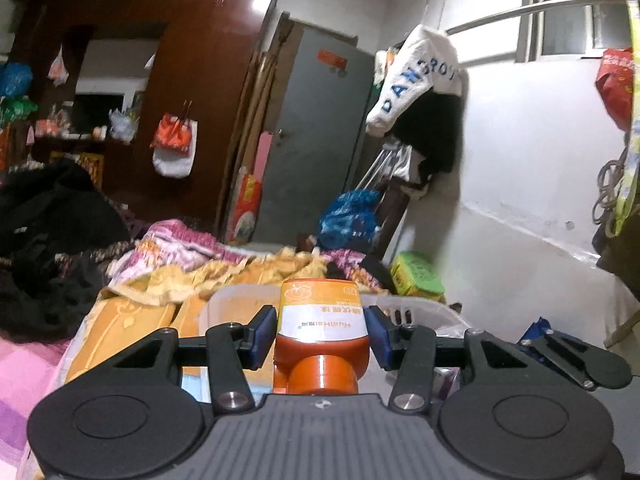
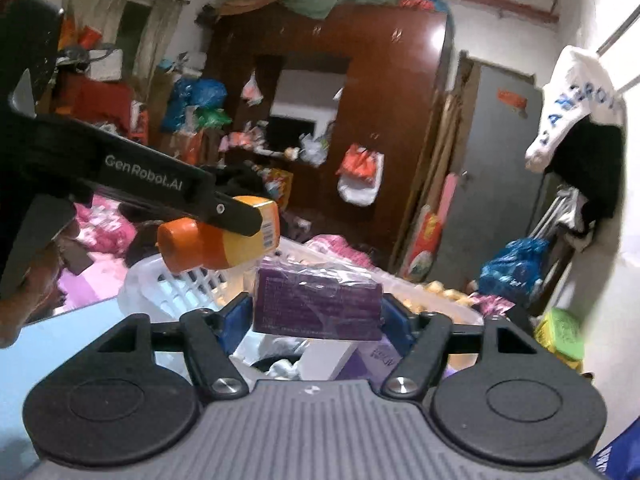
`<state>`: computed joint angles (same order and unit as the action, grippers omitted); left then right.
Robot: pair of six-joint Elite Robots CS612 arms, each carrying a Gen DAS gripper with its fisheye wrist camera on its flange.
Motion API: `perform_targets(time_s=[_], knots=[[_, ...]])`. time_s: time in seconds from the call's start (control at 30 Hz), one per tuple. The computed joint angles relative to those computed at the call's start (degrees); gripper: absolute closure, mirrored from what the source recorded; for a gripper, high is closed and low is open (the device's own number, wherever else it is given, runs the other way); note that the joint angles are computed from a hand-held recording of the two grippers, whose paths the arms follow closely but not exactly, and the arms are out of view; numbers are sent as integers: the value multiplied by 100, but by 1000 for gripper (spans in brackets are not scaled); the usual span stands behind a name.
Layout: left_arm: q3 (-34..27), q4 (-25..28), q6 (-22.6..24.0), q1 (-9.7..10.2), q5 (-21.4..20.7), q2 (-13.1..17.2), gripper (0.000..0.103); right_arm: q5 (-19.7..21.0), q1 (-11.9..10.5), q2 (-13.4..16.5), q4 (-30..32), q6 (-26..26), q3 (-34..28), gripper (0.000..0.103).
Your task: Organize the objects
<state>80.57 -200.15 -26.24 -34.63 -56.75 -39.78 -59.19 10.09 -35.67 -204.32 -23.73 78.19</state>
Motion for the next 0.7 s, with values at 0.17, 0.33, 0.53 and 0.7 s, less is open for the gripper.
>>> perform_targets(time_s=[0.17,0.33,0.53,0.7], knots=[[16,-929,385,-90,328,122,11,349,-187,-109,-597,556,297,0],[375,-1330,671,-258,470,-5,11,547,-427,-340,-549,1472,682,0],[1208,-1183,855,-501,129,-274,11,804,-786,-400,157,988,1158,0],[1213,-552,1170,-508,-562,-164,11,846,-840,-399,1661,204,1148,1]])
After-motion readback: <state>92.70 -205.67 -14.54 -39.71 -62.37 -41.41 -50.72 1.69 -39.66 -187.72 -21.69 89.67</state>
